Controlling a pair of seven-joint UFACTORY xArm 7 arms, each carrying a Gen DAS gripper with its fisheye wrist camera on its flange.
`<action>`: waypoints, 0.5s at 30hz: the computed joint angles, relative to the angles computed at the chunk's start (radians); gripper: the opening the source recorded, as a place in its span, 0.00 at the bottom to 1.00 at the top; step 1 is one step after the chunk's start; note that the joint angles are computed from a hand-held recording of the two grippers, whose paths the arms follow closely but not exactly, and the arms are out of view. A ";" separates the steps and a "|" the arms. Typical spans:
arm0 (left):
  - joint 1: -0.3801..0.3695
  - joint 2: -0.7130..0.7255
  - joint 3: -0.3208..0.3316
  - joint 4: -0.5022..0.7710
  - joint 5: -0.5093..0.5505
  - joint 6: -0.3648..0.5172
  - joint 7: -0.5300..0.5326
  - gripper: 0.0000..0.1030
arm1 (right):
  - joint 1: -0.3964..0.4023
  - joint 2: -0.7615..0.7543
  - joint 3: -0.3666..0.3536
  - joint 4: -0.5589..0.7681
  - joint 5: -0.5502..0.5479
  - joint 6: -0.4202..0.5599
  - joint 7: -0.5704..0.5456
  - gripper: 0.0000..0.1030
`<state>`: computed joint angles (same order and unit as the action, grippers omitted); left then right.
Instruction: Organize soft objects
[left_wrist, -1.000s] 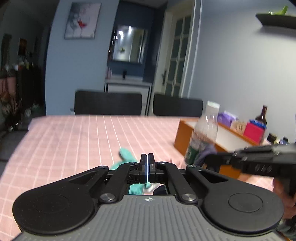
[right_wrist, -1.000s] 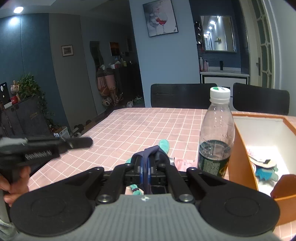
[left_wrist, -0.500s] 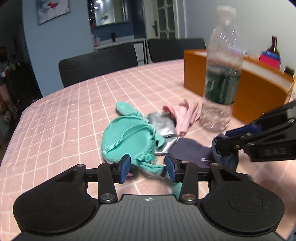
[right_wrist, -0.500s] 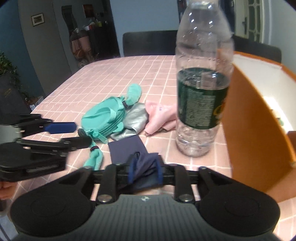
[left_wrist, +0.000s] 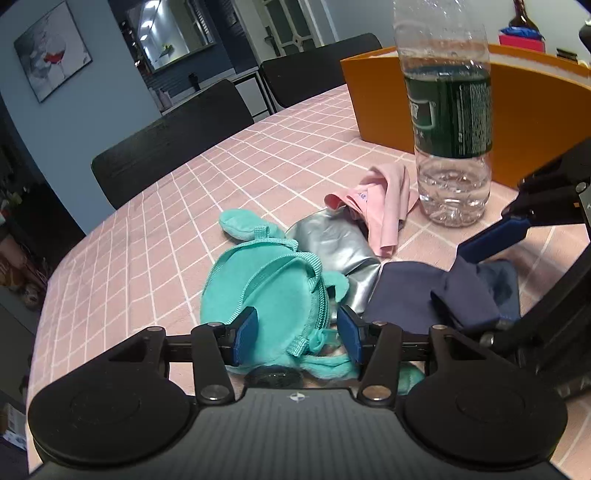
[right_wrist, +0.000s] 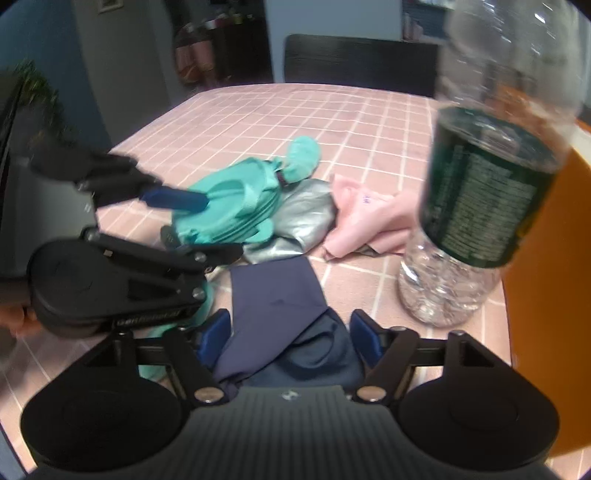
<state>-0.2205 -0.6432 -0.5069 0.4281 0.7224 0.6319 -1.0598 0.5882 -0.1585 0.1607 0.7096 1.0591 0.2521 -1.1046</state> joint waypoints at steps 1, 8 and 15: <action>0.001 0.000 0.000 -0.001 0.004 0.000 0.001 0.61 | 0.010 0.005 0.004 -0.003 0.017 -0.025 -0.033 0.70; 0.009 0.023 -0.012 0.012 0.029 0.011 0.009 0.65 | 0.039 0.009 0.005 -0.008 0.169 -0.103 -0.218 0.23; -0.014 0.107 -0.052 0.083 0.108 0.144 0.038 0.63 | 0.014 0.005 0.006 -0.005 0.175 -0.076 -0.229 0.17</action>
<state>-0.2347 -0.5361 -0.5591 0.5111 0.8309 0.7760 -1.0215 0.6021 -0.1537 0.1671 0.7051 1.2338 0.1762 -1.3333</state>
